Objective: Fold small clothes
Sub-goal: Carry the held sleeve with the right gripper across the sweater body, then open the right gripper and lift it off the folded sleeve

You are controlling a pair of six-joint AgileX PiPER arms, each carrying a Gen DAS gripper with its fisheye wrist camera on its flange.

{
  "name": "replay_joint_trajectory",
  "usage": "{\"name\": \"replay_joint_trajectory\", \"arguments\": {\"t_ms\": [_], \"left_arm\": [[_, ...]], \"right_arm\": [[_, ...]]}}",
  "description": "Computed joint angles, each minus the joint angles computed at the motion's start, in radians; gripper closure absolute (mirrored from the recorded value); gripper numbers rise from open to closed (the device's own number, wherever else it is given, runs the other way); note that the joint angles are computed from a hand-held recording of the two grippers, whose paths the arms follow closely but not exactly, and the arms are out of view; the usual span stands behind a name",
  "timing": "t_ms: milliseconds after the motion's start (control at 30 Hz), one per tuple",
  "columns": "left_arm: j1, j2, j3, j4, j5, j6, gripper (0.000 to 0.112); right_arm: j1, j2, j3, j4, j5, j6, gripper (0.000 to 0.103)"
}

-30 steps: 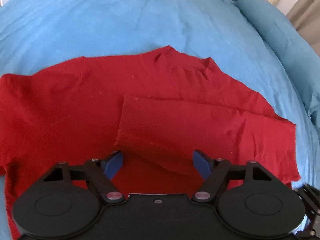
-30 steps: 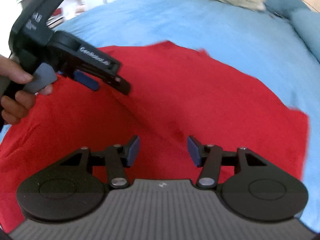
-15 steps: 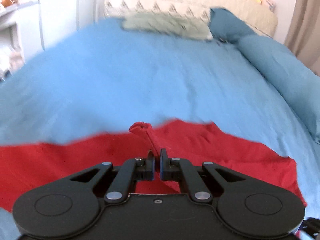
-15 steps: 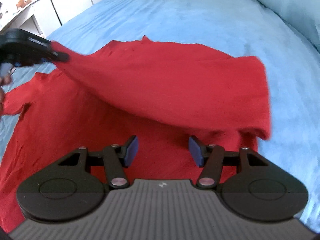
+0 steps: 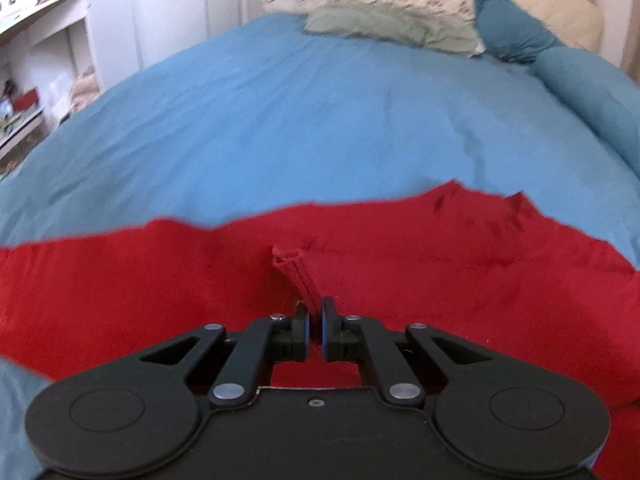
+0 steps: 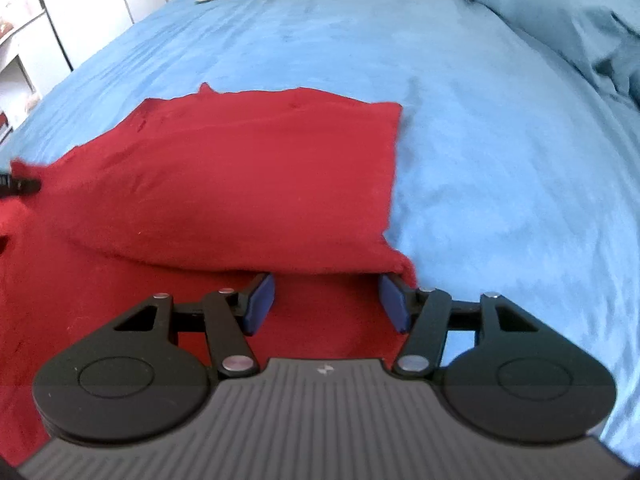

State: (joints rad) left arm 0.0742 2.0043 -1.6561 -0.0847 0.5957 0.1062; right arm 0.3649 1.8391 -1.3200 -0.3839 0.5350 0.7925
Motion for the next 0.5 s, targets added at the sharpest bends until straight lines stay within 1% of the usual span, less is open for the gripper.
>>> {"name": "replay_joint_trajectory", "arguments": {"t_ms": [33, 67, 100, 133, 167, 200, 267, 300, 367, 400, 433, 500], "left_arm": [[0.001, -0.010, 0.008, 0.033, 0.014, -0.033, 0.097], [0.001, -0.023, 0.021, 0.063, 0.026, -0.059, 0.093], [-0.004, -0.031, 0.020, 0.116, 0.048, -0.104, 0.091], [-0.005, -0.038, 0.018, 0.155, 0.070, -0.135, 0.080], [-0.009, -0.044, 0.015, 0.207, 0.092, -0.175, 0.071], [-0.015, -0.056, 0.016, 0.264, 0.109, -0.215, 0.068], [-0.024, -0.087, 0.031, 0.301, 0.100, -0.210, 0.061], [-0.024, -0.107, 0.041, 0.271, 0.085, -0.162, 0.058], [-0.018, -0.118, 0.041, 0.144, 0.065, -0.012, 0.044], [-0.016, -0.106, 0.026, 0.056, 0.074, 0.082, 0.044], [-0.017, -0.087, 0.008, -0.002, 0.086, 0.141, 0.044], [-0.029, -0.037, -0.023, -0.041, 0.104, 0.172, 0.044]], "right_arm": [[-0.001, -0.001, -0.005, 0.016, 0.012, -0.014, 0.030], [0.003, -0.002, -0.015, 0.027, 0.031, -0.043, 0.030], [0.009, -0.001, -0.029, 0.029, 0.056, -0.067, 0.030], [0.013, -0.008, -0.038, 0.034, 0.084, -0.088, 0.029], [0.017, -0.007, -0.059, 0.047, 0.112, -0.106, 0.029], [0.022, -0.015, -0.072, 0.063, 0.132, -0.125, 0.029], [0.048, -0.043, -0.091, 0.057, 0.158, -0.144, 0.029], [0.067, -0.054, -0.105, 0.041, 0.164, -0.151, 0.028], [0.094, -0.054, -0.138, 0.015, 0.157, -0.167, 0.021], [0.099, -0.043, -0.158, 0.017, 0.155, -0.179, 0.020], [0.099, -0.022, -0.182, 0.022, 0.154, -0.183, 0.020], [0.086, 0.019, -0.206, 0.019, 0.141, -0.153, 0.020]]}}
